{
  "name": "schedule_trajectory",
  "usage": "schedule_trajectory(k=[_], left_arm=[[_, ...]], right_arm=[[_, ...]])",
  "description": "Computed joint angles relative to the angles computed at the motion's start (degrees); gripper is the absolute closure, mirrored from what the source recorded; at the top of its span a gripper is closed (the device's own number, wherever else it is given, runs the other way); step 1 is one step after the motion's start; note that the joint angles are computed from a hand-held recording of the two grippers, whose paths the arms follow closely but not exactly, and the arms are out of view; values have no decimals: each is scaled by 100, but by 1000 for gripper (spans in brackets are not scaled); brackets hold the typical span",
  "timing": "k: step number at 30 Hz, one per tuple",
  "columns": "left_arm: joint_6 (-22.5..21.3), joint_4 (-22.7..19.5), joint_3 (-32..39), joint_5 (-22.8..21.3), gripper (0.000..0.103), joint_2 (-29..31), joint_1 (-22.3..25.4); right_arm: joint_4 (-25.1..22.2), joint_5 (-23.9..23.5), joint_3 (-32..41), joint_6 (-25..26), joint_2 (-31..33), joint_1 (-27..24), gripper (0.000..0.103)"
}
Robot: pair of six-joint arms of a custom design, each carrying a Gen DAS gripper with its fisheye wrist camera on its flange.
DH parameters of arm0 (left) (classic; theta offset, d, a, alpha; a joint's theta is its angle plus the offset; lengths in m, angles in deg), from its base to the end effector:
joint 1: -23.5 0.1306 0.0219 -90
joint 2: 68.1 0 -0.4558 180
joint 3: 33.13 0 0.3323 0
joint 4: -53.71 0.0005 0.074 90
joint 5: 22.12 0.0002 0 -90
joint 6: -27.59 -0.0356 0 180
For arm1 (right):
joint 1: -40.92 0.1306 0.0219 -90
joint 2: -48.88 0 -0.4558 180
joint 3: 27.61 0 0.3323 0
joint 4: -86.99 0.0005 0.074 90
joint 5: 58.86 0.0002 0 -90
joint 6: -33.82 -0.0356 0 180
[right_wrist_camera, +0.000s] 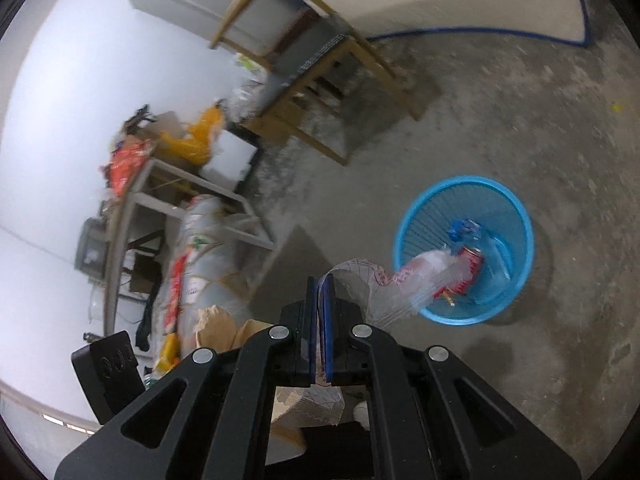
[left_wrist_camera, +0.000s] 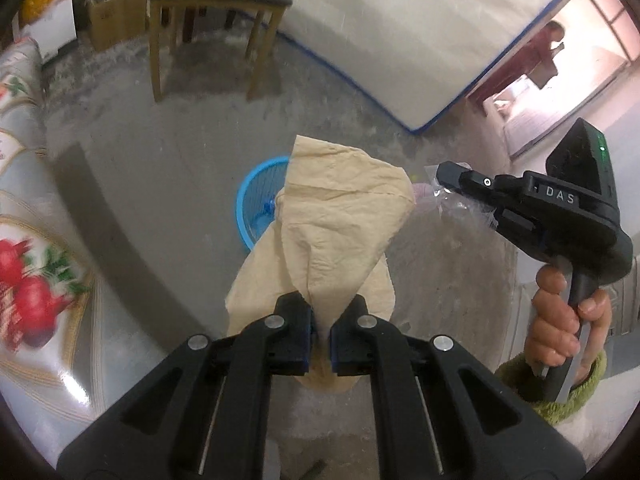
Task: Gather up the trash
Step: 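Open both grippers to drop the paper and bag into the wastebasket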
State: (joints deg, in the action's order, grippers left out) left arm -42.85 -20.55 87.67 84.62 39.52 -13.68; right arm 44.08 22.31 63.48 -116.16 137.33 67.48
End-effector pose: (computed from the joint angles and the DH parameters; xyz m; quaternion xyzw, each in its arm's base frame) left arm 0.4202 -0.3322 0.5461 0.1826 0.9411 -0.2414 0.1504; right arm 0.3777 0.1943 0.5308 0.2291 0.8757 0.3382 0.2574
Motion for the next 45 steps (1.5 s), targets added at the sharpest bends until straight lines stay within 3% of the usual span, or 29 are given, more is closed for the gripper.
schedule_trajectory(k=[4, 13, 14, 15, 16, 17, 18, 21, 27, 33, 40, 45], left_arm=[[44, -382, 635, 0, 98, 655, -58], [209, -1050, 2232, -133, 94, 1896, -139], [240, -1050, 2322, -141, 91, 1995, -134], [316, -1099, 2470, -160, 79, 2123, -137], [371, -1170, 2638, -171, 66, 2242, -138], [449, -1181, 2695, -163, 63, 2306, -141], [518, -1112, 2653, -110, 61, 2312, -142], [555, -944, 2428, 9, 52, 2223, -152], [433, -744, 2254, 37, 46, 2067, -138], [373, -580, 2132, -157, 39, 1801, -115], [476, 9, 1266, -43, 29, 930, -37], [183, 570, 312, -392, 22, -76, -18]], right_arm=[[63, -121, -155, 33, 284, -301, 100], [-16, 121, -84, 298, 916, -723, 98], [-33, 149, -85, 338, 971, -768, 91], [-52, 180, -77, 355, 1064, -809, 84], [-23, 193, -125, 361, 1127, -854, 65], [-39, 217, -168, 367, 1173, -894, 53], [-79, 281, -234, 346, 1239, -921, 53], [-94, 179, -419, 378, 1318, -976, 53], [187, 125, -945, 174, 1146, -993, 53], [132, 359, -1151, 182, 836, -921, 53], [-229, 880, -1175, 40, 232, -565, 47], [-988, 1620, -811, 222, -65, 158, 41]])
